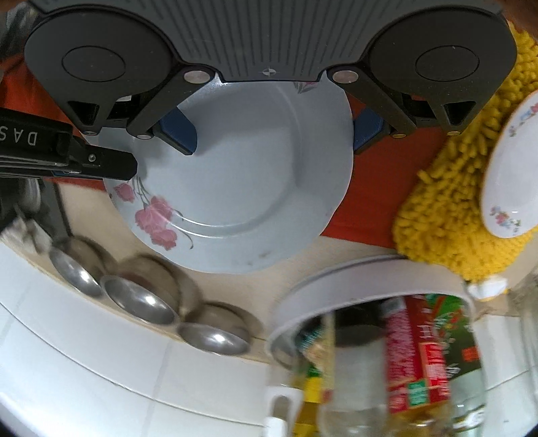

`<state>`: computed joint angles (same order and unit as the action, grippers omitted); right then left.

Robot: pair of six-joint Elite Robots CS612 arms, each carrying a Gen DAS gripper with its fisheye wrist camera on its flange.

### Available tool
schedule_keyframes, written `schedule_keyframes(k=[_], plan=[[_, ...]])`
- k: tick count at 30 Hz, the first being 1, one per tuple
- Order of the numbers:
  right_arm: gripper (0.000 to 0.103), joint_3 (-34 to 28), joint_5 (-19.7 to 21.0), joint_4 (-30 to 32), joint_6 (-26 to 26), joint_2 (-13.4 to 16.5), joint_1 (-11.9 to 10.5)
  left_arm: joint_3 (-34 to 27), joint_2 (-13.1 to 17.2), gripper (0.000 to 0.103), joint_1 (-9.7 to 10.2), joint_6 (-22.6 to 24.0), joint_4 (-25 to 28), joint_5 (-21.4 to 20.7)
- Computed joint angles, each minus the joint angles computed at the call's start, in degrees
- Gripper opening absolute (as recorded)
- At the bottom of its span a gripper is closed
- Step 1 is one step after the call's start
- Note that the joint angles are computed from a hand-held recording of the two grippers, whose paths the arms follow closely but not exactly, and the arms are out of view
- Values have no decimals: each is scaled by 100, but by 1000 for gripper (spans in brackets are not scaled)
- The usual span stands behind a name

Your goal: Organize plates and bowls

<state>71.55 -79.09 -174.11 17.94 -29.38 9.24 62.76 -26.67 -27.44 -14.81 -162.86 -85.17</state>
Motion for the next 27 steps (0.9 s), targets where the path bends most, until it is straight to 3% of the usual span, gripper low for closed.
schedule_keyframes(k=[11, 27], plan=[[26, 705, -370, -29, 401, -345, 7, 183, -71, 98, -79, 586, 46, -383], [27, 1048, -778, 23, 461, -520, 60, 425, -167, 95, -131, 814, -58, -546]])
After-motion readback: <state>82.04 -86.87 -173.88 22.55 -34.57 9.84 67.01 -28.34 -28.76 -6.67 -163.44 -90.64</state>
